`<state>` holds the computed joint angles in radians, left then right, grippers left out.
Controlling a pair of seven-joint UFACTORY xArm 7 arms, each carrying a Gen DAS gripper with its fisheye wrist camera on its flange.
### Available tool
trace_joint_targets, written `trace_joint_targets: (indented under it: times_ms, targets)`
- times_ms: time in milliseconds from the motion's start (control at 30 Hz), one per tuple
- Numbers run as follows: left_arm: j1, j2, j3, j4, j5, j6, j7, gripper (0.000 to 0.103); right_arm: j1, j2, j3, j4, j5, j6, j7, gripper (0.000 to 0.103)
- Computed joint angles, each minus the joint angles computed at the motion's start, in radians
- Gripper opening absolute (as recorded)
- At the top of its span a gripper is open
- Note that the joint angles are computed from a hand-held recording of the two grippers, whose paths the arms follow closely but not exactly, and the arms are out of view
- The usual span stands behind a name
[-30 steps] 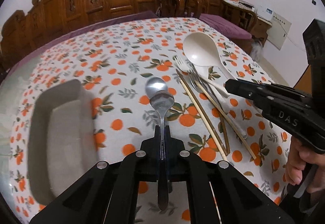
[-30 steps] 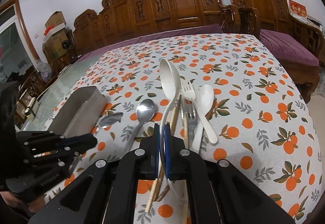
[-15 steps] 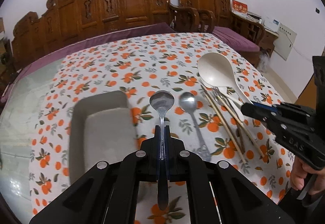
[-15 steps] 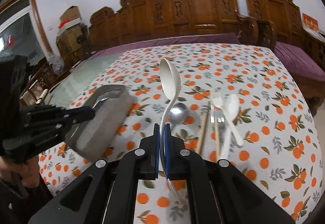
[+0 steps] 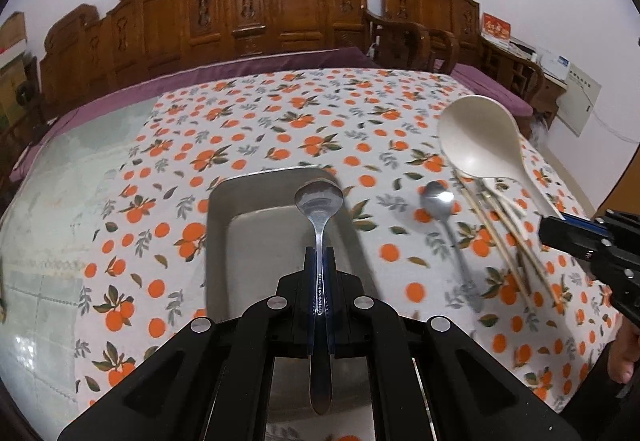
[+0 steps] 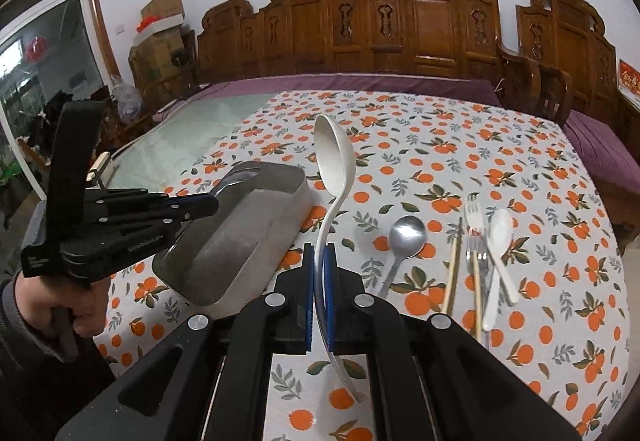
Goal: Organize utensils
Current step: 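Carry both spoons over the grey tray and open both tools to drop them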
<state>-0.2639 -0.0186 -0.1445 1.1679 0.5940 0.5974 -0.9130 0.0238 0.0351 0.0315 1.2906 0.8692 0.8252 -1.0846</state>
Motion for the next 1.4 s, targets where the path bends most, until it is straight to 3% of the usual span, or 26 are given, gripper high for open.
trace_joint_targets:
  times_ms: [667, 900, 1033, 1400]
  targets:
    - [0.04, 0.037, 0.042, -0.038, -0.2, -0.029, 0.121, 0.003, 0.078, 0.048, 0.063, 0.028, -0.122, -0.037, 0.144, 0.006]
    - [0.065, -0.047, 0.038, -0.079, -0.148, -0.046, 0.089, 0.005, 0.097, 0.05, 0.073, 0.033, -0.123, -0.032, 0.198, 0.006]
    - [0.096, -0.094, 0.029, -0.103, -0.112, -0.043, 0.065, 0.017, 0.115, 0.065, 0.085, 0.036, -0.136, -0.039, 0.241, 0.006]
    - [0.175, -0.183, 0.009, -0.161, -0.106, -0.052, 0.064, 0.018, 0.149, 0.159, 0.125, 0.092, -0.197, -0.06, 0.377, 0.006]
